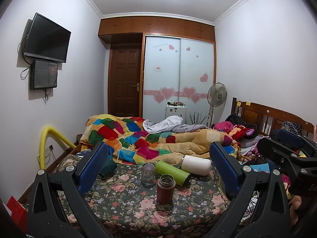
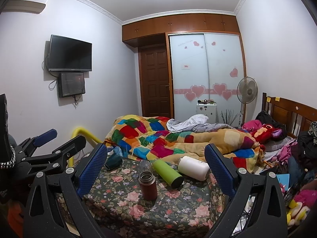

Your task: Flip cup upright

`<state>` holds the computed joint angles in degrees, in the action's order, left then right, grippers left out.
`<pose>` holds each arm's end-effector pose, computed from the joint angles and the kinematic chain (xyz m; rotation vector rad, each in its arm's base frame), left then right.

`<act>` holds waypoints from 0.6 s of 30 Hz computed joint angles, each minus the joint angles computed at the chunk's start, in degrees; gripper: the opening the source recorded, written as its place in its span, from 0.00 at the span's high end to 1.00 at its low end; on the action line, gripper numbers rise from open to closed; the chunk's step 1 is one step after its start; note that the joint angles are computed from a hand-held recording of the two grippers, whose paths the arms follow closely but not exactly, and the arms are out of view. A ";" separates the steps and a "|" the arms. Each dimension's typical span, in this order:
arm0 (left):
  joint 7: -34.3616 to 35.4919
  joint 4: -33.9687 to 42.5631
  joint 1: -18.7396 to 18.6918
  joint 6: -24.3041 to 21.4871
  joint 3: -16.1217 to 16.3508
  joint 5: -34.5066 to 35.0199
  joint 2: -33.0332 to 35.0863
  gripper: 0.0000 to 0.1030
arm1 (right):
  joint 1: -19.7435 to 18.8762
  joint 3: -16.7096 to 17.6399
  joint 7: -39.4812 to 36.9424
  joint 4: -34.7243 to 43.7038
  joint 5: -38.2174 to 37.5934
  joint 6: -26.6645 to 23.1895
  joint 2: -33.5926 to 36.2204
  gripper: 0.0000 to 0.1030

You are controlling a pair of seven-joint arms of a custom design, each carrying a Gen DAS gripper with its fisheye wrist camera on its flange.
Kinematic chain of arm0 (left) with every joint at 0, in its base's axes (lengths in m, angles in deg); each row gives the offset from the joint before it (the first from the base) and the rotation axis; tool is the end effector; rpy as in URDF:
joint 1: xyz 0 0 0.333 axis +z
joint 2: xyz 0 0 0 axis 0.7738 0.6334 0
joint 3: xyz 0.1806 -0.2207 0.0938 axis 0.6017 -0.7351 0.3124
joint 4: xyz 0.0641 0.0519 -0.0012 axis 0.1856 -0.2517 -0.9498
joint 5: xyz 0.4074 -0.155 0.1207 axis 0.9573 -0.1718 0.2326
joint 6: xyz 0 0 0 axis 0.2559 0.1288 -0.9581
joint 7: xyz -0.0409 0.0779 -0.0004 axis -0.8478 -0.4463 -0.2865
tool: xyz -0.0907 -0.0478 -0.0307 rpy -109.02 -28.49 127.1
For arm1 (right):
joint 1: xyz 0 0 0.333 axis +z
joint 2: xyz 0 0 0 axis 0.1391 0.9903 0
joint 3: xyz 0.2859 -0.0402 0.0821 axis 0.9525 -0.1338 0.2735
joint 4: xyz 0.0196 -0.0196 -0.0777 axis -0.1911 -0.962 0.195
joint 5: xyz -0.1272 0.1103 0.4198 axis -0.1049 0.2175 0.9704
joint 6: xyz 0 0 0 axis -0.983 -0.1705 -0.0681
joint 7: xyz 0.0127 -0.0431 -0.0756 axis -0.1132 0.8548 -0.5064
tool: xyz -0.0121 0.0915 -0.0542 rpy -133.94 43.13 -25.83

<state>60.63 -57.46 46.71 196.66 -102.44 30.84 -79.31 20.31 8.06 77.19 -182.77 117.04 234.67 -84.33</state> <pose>0.5754 -0.2302 0.7566 -1.3848 1.3254 -1.1589 0.6022 0.0507 0.7551 -1.5199 1.0800 -0.7949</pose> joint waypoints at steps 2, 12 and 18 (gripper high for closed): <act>0.32 -0.10 -0.02 0.38 0.14 -0.40 -0.06 0.00 | 0.00 0.02 -0.06 0.00 0.02 0.11 0.02 0.05; 1.87 -0.36 0.09 1.10 0.15 -2.31 -0.34 0.00 | -0.20 -0.04 -0.24 0.37 0.23 0.01 0.28 0.05; 1.88 -0.69 0.33 1.33 0.10 -2.51 -0.60 0.00 | -0.44 0.04 0.33 0.45 -0.29 -0.15 0.39 0.05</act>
